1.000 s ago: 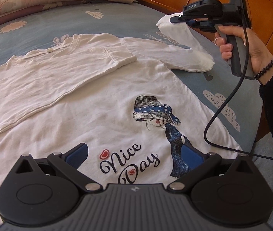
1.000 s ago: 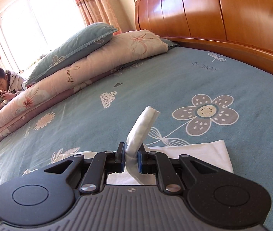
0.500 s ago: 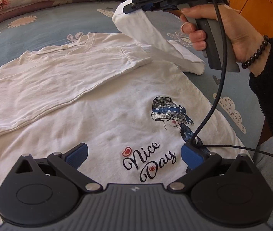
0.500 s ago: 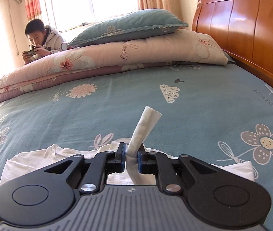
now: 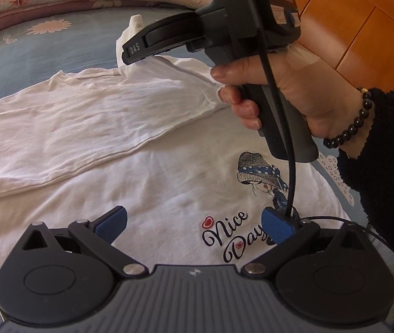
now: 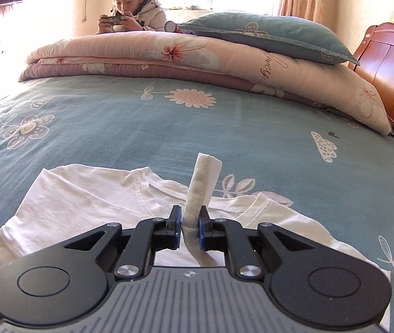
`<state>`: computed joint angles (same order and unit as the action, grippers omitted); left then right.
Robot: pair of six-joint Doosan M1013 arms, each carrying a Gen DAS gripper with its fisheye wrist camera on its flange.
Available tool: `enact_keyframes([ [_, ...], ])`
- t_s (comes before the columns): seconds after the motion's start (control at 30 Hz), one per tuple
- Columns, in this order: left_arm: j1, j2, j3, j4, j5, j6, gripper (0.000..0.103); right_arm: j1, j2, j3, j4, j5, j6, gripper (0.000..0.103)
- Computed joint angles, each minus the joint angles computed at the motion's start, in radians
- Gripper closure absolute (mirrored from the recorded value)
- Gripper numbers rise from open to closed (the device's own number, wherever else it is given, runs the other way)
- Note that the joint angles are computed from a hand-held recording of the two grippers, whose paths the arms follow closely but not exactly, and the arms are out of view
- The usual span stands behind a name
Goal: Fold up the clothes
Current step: 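Lift the cuff with the right gripper toward the shirt body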
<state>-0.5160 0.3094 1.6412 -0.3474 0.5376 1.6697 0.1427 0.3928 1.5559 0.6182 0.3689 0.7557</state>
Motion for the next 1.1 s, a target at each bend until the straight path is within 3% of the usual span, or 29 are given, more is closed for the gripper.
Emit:
enact_keyframes([
  [0.2,0.004,0.002,0.000,0.005,0.002,-0.003,0.001,0.021,0.010,-0.009,0.067,0.061,-0.128,0.089],
  [0.57,0.012,-0.009,0.014,0.038,-0.002,-0.037,0.001,0.058,0.030,-0.027,0.111,0.132,-0.231,0.089],
  [0.9,0.012,-0.010,0.016,0.065,-0.001,-0.064,0.001,0.079,0.047,-0.033,0.128,0.163,-0.259,0.089],
  [1.1,0.013,-0.015,0.022,0.070,0.004,-0.071,0.001,0.082,0.064,-0.052,0.130,0.233,-0.271,0.089],
])
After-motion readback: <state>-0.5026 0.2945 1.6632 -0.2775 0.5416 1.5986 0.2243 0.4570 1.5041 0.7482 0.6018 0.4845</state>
